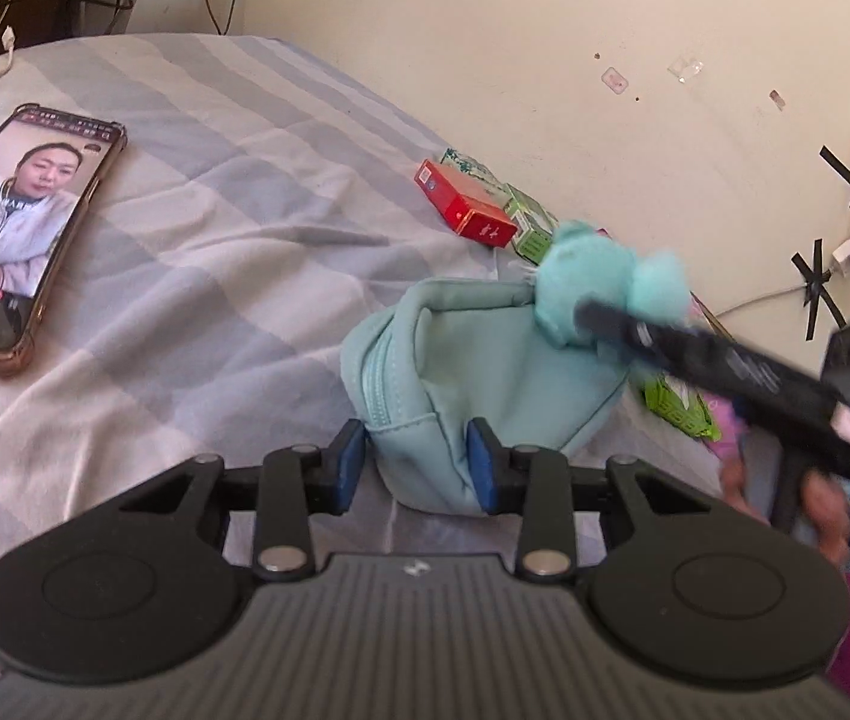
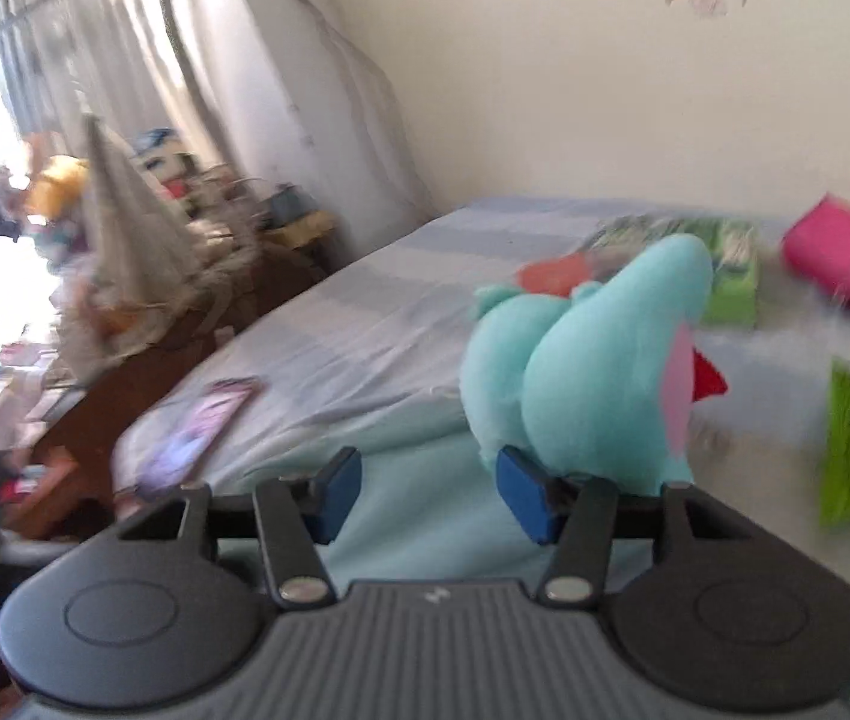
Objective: Organize objects
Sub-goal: 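Grasp the light-blue pouch with both grippers and lift it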
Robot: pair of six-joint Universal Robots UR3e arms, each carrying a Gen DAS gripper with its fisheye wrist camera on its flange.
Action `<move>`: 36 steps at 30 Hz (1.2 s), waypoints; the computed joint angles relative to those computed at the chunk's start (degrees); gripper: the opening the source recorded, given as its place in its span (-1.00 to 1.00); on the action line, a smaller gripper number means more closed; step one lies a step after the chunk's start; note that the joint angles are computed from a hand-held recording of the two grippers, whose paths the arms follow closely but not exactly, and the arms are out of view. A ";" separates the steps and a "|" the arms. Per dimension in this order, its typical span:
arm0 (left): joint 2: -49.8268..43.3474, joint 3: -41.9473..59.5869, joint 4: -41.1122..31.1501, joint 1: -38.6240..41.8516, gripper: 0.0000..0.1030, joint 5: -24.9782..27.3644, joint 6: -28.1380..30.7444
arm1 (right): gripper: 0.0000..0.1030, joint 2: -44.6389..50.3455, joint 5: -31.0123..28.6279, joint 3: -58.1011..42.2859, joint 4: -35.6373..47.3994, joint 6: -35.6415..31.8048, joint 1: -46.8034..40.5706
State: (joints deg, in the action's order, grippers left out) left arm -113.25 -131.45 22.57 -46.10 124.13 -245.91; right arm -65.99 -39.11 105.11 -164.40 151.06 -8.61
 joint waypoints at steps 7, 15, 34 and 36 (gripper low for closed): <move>-1.88 -4.68 10.02 3.16 -0.20 -3.76 1.68 | 0.09 1.23 -1.38 2.60 -12.12 6.99 -4.98; -2.19 -5.81 11.95 4.93 -0.17 -4.57 2.75 | 0.09 4.68 -5.64 2.33 -8.50 7.59 -4.04; -5.12 17.55 -9.94 0.63 -0.18 -13.34 21.85 | -0.28 -39.71 3.73 30.12 54.73 -46.40 -45.79; -10.53 27.35 -13.91 0.98 -0.18 -14.79 25.93 | -0.27 -41.98 4.27 31.25 58.67 -50.18 -52.43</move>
